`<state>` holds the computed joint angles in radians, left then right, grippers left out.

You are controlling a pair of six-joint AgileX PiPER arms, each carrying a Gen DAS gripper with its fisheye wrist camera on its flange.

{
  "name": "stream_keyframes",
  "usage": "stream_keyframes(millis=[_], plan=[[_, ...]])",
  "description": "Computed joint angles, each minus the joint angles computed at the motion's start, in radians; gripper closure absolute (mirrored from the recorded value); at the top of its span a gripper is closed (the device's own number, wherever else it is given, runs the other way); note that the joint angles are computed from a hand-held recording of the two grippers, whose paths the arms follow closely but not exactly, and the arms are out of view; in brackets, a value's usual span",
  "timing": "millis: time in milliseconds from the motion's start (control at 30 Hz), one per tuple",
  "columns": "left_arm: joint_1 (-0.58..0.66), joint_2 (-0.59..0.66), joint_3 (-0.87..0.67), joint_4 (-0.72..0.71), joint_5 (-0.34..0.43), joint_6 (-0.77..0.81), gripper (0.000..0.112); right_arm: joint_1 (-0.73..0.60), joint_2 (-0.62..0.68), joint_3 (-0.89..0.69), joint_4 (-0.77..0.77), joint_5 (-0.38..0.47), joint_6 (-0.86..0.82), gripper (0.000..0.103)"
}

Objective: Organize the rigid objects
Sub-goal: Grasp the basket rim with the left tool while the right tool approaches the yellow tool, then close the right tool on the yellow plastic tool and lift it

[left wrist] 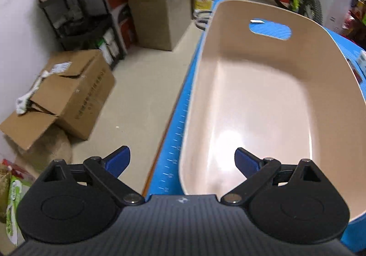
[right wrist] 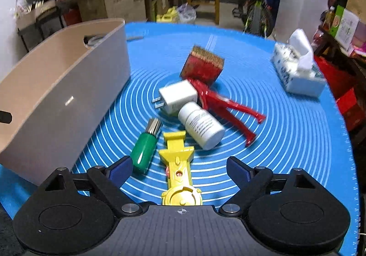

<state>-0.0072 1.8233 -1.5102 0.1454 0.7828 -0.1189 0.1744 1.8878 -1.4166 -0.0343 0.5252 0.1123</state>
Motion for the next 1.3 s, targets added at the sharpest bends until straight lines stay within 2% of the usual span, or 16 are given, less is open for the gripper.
stream_keyframes(millis=[100,167,333,500,667,767,900,1067,1167,1233,1300], plan=[[-0.007,0.001,0.009,0.018,-0.007,0.02,0.017,-0.006,0.042,-0.042,0.024,0.036,-0.013,0.016],[-0.009,0.008,0.005,0.035,-0.004,0.028,0.022,-0.011,0.066,-0.069,0.052,0.059,-0.02,0.017],[-0.013,0.042,-0.036,0.074,0.044,0.009,0.024,-0.017,0.108,-0.113,0.109,0.088,-0.055,0.02],[0.014,0.055,-0.059,-0.004,0.062,0.061,0.04,-0.013,0.121,-0.13,0.126,0.119,-0.065,0.02],[0.021,0.059,-0.061,-0.027,0.064,0.08,0.067,-0.017,0.131,-0.141,0.132,0.156,-0.077,0.024],[0.011,0.049,-0.044,0.004,0.031,0.052,0.072,-0.015,0.131,-0.141,0.127,0.161,-0.089,0.025],[0.014,0.05,-0.052,-0.033,0.029,0.081,0.082,-0.016,0.128,-0.136,0.123,0.154,-0.088,0.025],[0.034,0.066,-0.075,-0.099,0.047,0.12,0.091,-0.01,0.12,-0.116,0.085,0.119,-0.074,0.042],[0.038,0.07,-0.079,-0.113,0.048,0.136,0.093,-0.006,0.115,-0.109,0.033,0.106,-0.029,0.064],[0.039,0.069,-0.079,-0.115,0.053,0.141,0.095,-0.015,0.115,-0.111,0.056,0.109,-0.041,0.066],[0.041,0.076,-0.092,-0.134,0.068,0.152,0.102,-0.011,0.112,-0.103,0.045,0.104,-0.043,0.066]])
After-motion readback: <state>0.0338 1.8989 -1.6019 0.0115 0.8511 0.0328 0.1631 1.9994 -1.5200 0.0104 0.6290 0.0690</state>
